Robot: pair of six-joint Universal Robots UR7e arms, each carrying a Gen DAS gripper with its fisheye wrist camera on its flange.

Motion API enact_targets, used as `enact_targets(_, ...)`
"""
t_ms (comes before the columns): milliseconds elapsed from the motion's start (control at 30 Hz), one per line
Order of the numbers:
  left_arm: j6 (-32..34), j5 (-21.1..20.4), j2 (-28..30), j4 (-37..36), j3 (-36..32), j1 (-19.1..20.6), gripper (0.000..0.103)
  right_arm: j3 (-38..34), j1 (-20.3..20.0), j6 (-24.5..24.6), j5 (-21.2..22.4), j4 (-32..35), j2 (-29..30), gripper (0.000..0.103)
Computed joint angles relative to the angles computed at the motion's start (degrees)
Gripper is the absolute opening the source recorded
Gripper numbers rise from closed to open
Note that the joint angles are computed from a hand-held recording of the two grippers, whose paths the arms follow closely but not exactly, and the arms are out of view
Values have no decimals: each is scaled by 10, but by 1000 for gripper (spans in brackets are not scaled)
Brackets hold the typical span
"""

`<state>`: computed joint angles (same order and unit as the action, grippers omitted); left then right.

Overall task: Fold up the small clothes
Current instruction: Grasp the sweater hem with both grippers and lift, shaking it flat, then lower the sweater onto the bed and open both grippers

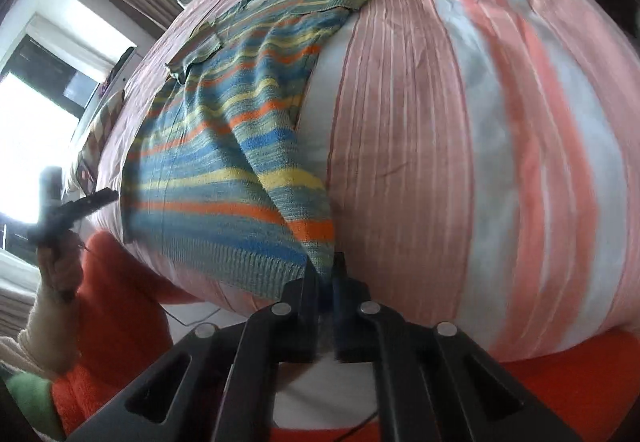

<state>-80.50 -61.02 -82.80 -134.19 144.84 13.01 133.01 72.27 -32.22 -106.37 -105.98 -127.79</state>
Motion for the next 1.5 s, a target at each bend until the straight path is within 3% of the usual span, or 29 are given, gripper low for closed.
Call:
enact_targets(33,12,-10,19,-8,-9,13,70,8,12,-1,-7,-7,2,5)
enact_targets(67,18,-17,35,-2,-20,21,56,20,27,-1,-14,-15,4,5)
enact_targets(100,22,-28,57,22,-38,30,37,33,36,-1,-16,-26,5,5)
enact_targets(133,14,-32,71,58,-53,33,6,38,42,-2,-20,-31,8,5)
enact_targets(233,-23,-31,46,94,-52,10,2,29,64,9,-56,-38,9,4)
enact_targets(300,-40,-30,15,130,-51,-29,2,2,71,19,-56,-8,-1,4)
enact_targets(400,-65,-39,6,176,-55,-65,2,-29,113,46,-74,27,-7,4)
enact_targets(467,-64,-48,26,182,-54,-62,1,-26,117,58,-87,35,-1,4)
enact_targets(533,-59,-56,55,168,-44,-40,1,3,96,47,-118,14,5,4)
enact_targets(633,-56,-51,79,137,-30,-26,2,50,34,23,-135,-45,13,4)
enact_targets(767,-61,-51,70,153,-31,-37,13,47,25,27,-119,-44,13,6)
enact_targets(833,-76,-62,56,184,-32,-50,24,31,12,34,-105,-13,10,20)
enact_targets(867,-94,-65,50,223,-41,-61,37,17,9,51,-109,13,11,31)
enact_targets(933,-134,-64,34,308,-55,-94,47,-12,16,69,-119,51,13,42)
enact_targets(1000,-169,-43,28,397,-83,-116,55,-37,71,61,-175,39,29,52)
enact_targets(1067,-205,-4,26,466,-107,-125,70,-40,142,14,-246,-45,63,53)
enact_targets(1133,-260,54,31,522,-124,-120,78,-47,192,-50,-275,-153,119,53)
enact_targets(1200,-318,114,43,552,-136,-102,81,-63,215,-109,-232,-247,180,54)
enact_targets(1267,-364,147,56,565,-137,-87,81,-72,228,-168,-178,-332,250,57)
enact_targets(1367,-388,157,60,535,-114,-77,81,-74,227,-253,-129,-434,361,57)
enact_targets(1433,-382,148,77,515,-104,-71,81,-76,223,-280,-144,-503,436,57)
enact_targets(1500,-370,117,96,507,-101,-68,81,-87,211,-273,-160,-523,490,55)
